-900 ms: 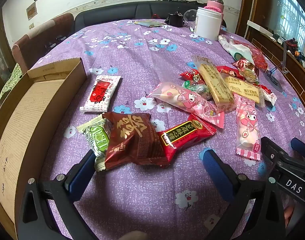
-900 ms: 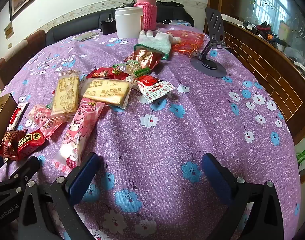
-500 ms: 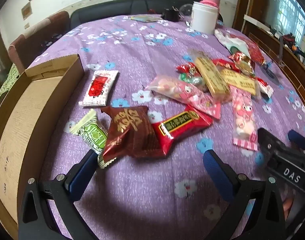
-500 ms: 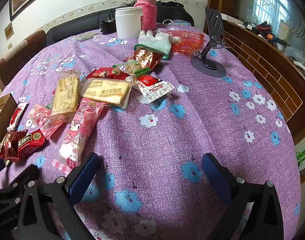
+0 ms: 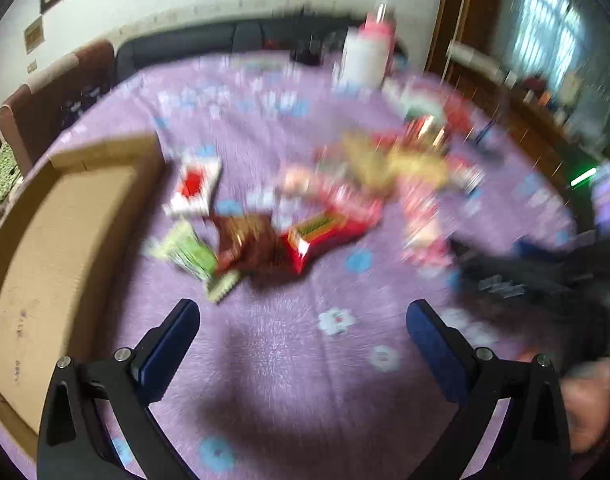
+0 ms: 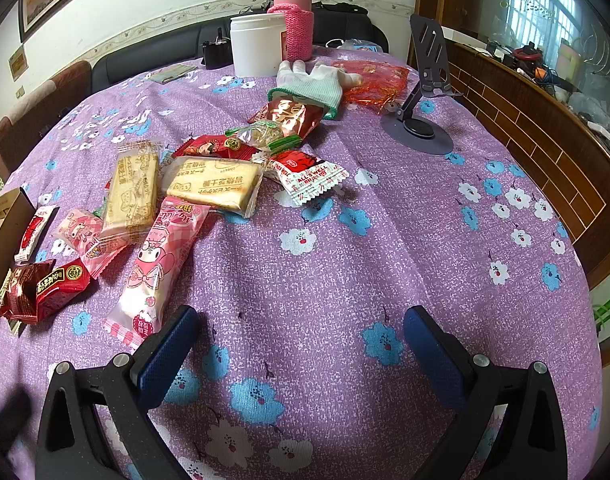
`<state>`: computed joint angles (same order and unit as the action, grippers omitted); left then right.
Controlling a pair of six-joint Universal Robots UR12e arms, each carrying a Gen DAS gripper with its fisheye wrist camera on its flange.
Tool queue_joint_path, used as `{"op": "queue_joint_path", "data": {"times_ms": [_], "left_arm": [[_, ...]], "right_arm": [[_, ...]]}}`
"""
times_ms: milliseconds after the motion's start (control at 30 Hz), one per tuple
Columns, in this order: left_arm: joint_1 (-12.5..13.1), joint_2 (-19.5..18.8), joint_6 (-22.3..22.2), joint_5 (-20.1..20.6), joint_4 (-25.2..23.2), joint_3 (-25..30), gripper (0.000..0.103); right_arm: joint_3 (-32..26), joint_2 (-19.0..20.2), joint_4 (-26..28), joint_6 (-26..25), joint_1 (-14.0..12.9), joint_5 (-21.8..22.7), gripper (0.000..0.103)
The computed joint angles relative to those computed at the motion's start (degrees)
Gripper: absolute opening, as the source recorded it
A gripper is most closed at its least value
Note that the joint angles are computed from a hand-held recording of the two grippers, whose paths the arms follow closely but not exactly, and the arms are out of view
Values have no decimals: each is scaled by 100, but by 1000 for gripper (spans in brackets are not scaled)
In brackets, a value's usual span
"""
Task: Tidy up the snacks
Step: 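Move both grippers over the snack pile near the cardboard box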
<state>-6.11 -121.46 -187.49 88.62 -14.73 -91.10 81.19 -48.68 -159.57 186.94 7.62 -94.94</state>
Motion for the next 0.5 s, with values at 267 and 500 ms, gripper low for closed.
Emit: {"op": "queue_joint_path", "data": {"times_ms": [267, 500], "left_arm": [[294, 872, 110, -1154, 280, -802, 103], [651, 1583, -33, -818, 1194, -1378, 103]], "right_arm": [[0, -2, 14, -28, -4, 12, 102], [-308, -20, 1020, -182, -32, 164, 102]]}}
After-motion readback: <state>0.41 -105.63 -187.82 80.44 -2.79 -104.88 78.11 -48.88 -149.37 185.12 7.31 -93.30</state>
